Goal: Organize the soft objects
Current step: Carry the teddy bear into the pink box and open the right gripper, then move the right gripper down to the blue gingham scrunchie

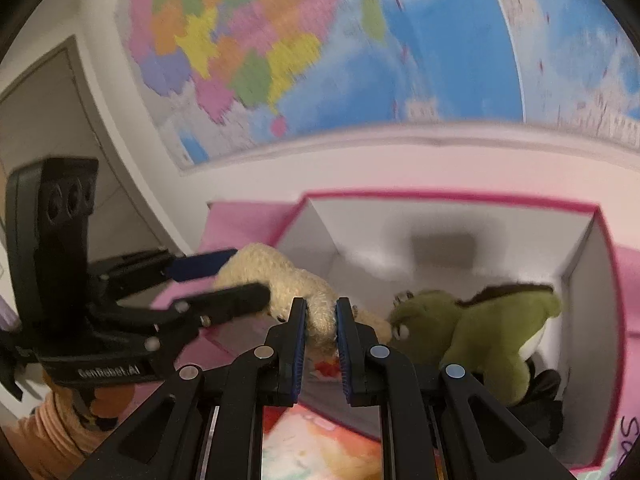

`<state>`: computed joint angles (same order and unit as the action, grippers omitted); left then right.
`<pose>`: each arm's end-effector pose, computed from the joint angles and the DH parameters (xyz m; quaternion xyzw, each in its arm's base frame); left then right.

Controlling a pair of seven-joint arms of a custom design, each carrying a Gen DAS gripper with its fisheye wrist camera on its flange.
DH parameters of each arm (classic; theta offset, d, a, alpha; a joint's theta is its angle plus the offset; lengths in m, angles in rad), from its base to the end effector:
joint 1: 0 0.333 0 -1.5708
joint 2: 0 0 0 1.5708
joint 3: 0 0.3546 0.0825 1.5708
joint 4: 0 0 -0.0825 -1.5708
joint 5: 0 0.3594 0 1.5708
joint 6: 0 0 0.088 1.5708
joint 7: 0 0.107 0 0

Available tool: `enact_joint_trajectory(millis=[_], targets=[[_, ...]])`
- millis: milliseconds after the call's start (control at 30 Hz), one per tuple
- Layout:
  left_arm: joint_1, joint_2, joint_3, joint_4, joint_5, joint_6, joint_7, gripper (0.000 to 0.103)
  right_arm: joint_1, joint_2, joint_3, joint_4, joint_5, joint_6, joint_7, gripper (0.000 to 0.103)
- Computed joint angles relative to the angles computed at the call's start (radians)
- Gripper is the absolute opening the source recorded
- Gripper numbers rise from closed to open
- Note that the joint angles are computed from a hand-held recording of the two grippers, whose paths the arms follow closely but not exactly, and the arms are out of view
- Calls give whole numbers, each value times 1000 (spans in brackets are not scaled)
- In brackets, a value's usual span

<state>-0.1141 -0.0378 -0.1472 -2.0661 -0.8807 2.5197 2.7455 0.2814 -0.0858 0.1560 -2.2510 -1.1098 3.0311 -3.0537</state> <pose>0.5373 -0.1375 0.5497 -0.3337 0.8578 -0.3766 0.1047 0.4332 0.2799 0.5219 -0.5802 0.6795 -0.1762 0.4130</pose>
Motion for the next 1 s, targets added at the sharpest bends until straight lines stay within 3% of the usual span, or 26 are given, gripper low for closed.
enact_joint_trajectory(millis=[100, 300, 567, 733, 1000], targets=[[3, 5, 1, -7, 6, 16, -21, 54, 4, -5, 0, -21, 19, -16, 10, 23], [16, -39, 24, -47, -92, 29, 49, 54, -11, -95, 31, -81, -30, -31, 77, 26], [34, -181, 99, -153, -268, -70, 213, 61, -60, -257, 116, -186, -23, 4, 129, 36], [30, -292, 132, -253, -308, -119, 304, 61, -54, -345, 154, -264, 81, 25, 83, 41], [39, -386, 162, -368, -230, -241, 329, 61, 36, -421, 189, -343, 277, -31, -56, 48]])
